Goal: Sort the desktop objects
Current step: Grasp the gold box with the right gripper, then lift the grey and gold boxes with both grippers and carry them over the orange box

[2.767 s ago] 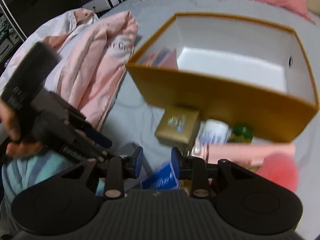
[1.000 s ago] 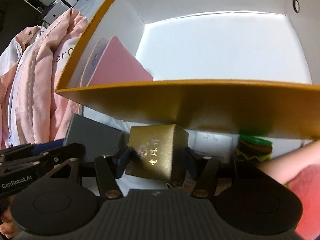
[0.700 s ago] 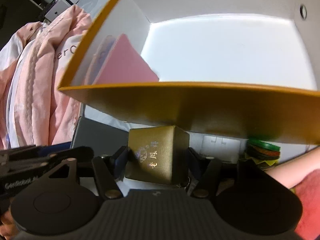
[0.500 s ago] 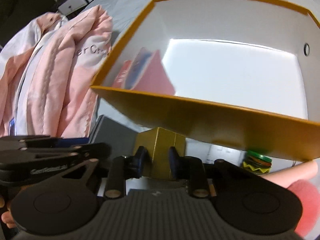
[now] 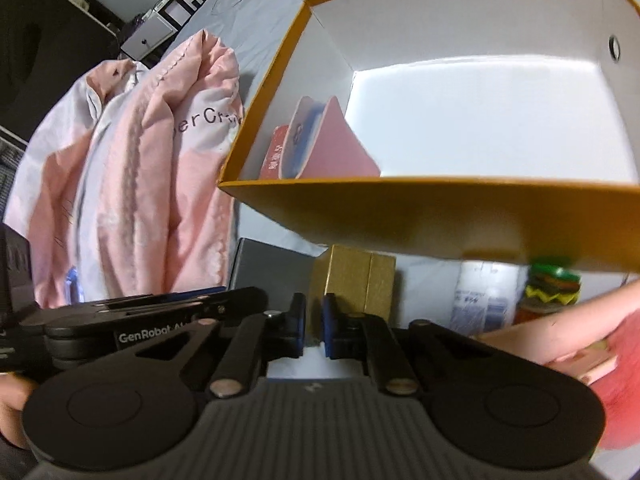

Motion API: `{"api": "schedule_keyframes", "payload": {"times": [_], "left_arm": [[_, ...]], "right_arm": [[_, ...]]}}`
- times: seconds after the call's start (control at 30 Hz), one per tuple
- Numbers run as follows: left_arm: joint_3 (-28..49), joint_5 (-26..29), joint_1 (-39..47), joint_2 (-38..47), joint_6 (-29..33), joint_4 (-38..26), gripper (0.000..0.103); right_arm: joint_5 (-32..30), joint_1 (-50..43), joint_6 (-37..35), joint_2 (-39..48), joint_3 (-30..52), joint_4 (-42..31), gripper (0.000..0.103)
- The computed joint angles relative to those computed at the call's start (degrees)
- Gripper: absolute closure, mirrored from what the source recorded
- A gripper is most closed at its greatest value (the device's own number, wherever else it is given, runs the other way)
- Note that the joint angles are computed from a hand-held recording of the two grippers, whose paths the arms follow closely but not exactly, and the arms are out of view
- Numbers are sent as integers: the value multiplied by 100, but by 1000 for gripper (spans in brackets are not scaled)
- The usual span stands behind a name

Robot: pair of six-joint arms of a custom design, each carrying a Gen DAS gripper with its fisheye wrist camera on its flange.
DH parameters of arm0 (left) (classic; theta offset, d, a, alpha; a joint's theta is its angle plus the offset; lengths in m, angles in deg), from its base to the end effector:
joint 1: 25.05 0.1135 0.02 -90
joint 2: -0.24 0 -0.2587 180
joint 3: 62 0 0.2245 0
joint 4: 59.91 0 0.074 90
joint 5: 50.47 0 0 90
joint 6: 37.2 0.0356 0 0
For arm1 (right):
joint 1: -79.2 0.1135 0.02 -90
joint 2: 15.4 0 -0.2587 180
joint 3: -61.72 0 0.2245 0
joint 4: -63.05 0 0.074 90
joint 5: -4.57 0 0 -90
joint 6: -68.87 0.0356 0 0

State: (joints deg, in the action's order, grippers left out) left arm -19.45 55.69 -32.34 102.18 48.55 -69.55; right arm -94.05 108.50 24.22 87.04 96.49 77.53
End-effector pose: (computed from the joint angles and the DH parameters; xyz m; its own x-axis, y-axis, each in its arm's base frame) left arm 0.2235 -0.0386 0.0724 -0.9400 0.0485 -0.3376 0.1514 0.9463 -0.2857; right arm 0.1949 0.1155 0.0710 -0.8906 0.3068 -0.3357 0.1016 0.8538 0.5106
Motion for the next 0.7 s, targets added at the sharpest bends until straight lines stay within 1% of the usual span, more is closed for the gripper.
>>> {"api": "schedule_keyframes", "payload": {"times": [0.07, 0.13, 0.2, 0.27, 0.3, 0.33, 0.37, 0.43, 0.47, 0.5, 0.53, 0.63, 0.7], "left_arm": [[-113, -48, 64, -113, -86, 110, 60], [-106, -14, 112, -116, -77, 75, 61], [-38, -21, 101, -44, -66, 19, 61], [1, -5, 108, -28, -37, -24, 61], [15, 20, 119, -12, -28, -35, 61], [26, 38, 133, 6, -33, -37, 61], [28, 47, 144, 15, -47, -26, 61], [21, 58, 155, 22, -70, 1, 61], [10, 42, 142, 19, -78, 21, 61], [0, 26, 133, 13, -84, 37, 61], [-18, 12, 128, -3, -102, 62, 61], [-90, 7, 166, -66, -150, 131, 61], [-138, -72, 182, -128, -217, 168, 61]], "right_arm": [[-4, 128, 23, 135, 87, 72, 99], [-126, 234, 43, 399, 272, 127, 99], [-64, 365, 76, 635, 377, 241, 101], [6, 410, 49, 660, 403, 281, 101], [66, 426, 6, 564, 379, 230, 96], [149, 439, -40, 460, 351, 167, 94], [341, 503, -100, 261, 281, 74, 93], [803, 659, -212, -63, 227, -157, 85], [1008, 722, -257, -160, 247, -299, 68], [1217, 796, -299, -191, 316, -445, 57], [1360, 860, -333, -165, 400, -553, 57], [1496, 961, -386, 197, 855, -912, 56], [1723, 1084, -393, 541, 1268, -1314, 57]]}}
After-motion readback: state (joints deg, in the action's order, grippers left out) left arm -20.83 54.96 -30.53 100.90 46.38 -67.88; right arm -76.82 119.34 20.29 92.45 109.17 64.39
